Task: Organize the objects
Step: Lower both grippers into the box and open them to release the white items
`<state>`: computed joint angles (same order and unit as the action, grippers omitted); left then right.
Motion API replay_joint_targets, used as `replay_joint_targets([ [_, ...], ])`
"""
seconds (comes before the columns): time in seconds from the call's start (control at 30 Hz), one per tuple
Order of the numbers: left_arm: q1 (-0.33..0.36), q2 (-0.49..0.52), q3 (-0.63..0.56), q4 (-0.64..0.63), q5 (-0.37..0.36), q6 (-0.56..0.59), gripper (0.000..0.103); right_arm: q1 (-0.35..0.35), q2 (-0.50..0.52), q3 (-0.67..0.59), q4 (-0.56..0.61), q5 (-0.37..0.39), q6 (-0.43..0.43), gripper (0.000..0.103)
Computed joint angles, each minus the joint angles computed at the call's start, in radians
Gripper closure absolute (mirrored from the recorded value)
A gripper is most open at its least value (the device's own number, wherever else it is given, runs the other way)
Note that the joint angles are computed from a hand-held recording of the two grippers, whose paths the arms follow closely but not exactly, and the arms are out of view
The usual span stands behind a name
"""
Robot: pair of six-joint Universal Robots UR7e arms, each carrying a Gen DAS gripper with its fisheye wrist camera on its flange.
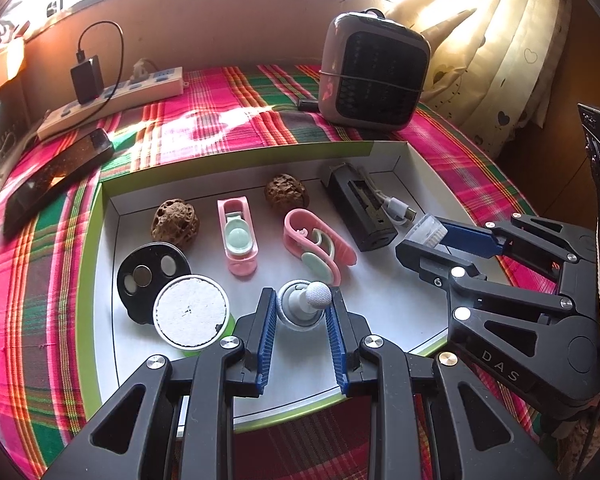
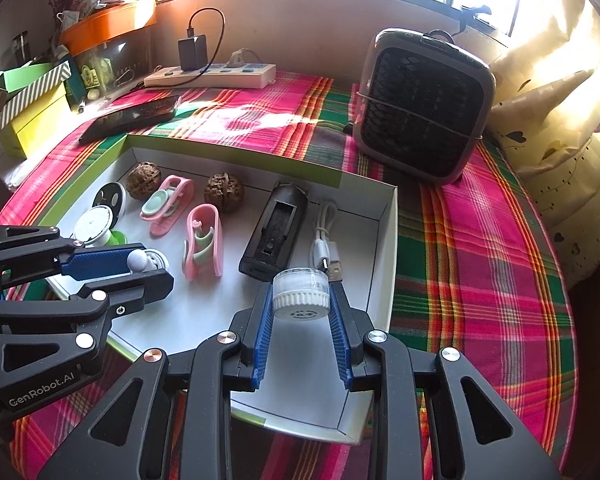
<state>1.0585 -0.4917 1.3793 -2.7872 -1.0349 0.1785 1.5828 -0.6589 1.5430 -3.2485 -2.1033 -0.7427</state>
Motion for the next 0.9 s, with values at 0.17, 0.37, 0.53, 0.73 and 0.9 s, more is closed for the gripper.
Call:
replay_joint_targets([
  [0.17, -0.001, 0.000, 0.000, -0.001, 0.002, 0.000, 0.080, -0.001, 0.001, 0.001, -0.002, 0.001, 0.001, 0.074],
  [0.37, -0.001, 0.000, -0.002, 0.004, 0.006, -0.004, 0.080, -0.001, 0.000, 0.002, -0.002, 0.003, 0.004, 0.074],
  [0.53, -0.002, -0.001, 0.001, 0.005, 0.008, -0.006, 0.079, 0.000, 0.001, 0.001, -0.001, 0.003, 0.006, 0.074],
  [0.73, -0.004, -0.004, 0.004, 0.005, 0.014, -0.011, 0.077, 0.000, 0.000, 0.003, -0.001, 0.003, 0.009, 0.073],
  [0.9, -0.004, -0.006, 0.007, -0.002, 0.021, -0.012, 0.073, 0.001, -0.002, 0.010, -0.004, 0.005, 0.007, 0.067],
])
